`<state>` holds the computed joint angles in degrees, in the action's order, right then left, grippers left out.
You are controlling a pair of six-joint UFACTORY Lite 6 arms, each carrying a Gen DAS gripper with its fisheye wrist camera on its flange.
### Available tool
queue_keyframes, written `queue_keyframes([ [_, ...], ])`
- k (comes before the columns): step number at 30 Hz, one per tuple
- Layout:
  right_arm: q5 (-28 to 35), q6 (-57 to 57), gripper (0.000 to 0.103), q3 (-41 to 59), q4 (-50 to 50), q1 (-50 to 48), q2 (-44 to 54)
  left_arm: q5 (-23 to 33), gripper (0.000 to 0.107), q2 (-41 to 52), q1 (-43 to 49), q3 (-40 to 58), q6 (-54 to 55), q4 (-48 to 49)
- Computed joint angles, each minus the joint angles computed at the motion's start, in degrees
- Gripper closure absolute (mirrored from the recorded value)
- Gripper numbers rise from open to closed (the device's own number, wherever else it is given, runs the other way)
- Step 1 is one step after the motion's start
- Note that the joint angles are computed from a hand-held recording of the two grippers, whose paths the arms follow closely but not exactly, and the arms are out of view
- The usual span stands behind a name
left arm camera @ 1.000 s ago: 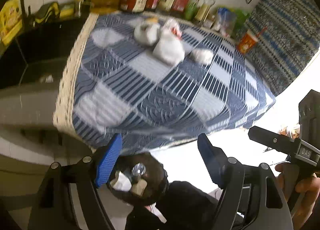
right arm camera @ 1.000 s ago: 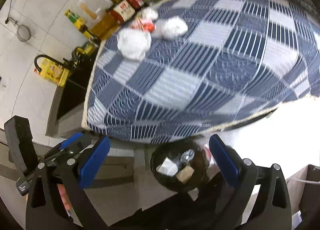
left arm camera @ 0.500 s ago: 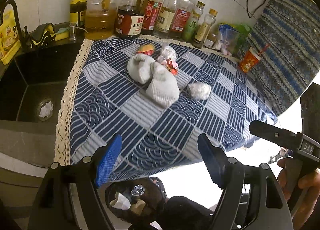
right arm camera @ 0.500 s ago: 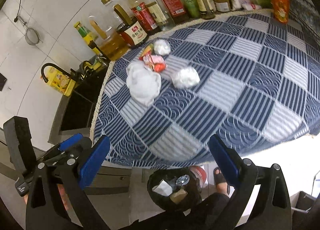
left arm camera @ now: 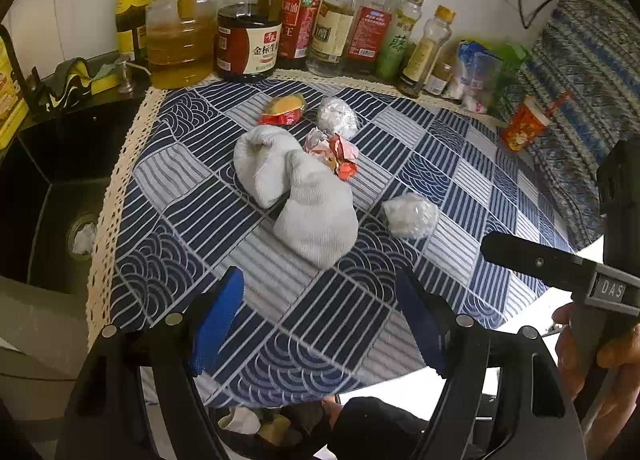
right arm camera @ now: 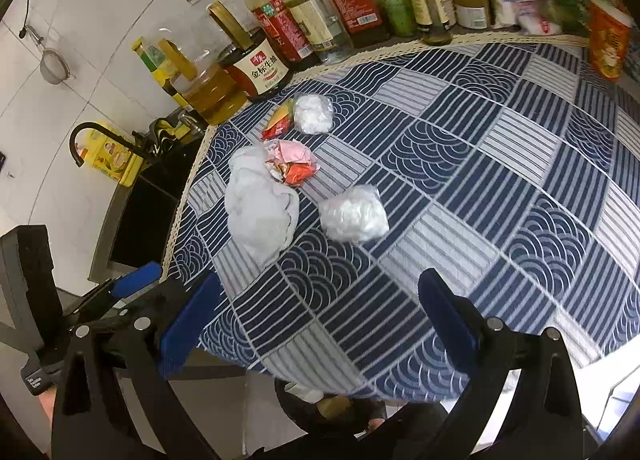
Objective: Collect trash
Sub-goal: 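Raise both open tools back toward the remaining items on the table, then grasp the white towel with the left tool while the right tool grasps the clear plastic bag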
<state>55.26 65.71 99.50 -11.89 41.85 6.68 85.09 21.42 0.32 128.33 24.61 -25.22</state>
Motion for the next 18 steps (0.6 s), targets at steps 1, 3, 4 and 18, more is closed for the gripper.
queue_keyframes([
  [1, -1.0, -1.2, 0.005, -0.7, 1.1, -1.1, -0.2, -0.2, 0.031, 1.0, -0.9, 1.4, -1.0, 0.6],
  [3, -3.2, -5.0, 0.005, -2.3, 4.3, -3.8, -0.3, -0.4, 0.031, 3.7, -2.8, 5.1, -2.8, 1.9],
  [4, -4.3, -7.5, 0.005, -2.9, 6.5, -5.5, -0.2, -0.5, 0.031, 4.4, -3.5, 5.9, -3.5, 2.5],
  [18, -9.8, -34.1, 0.03, -5.5, 27.5, -18.9, 5.4, 1.3, 0.031, 22.2, -11.4, 23.5, -12.5, 11.1],
])
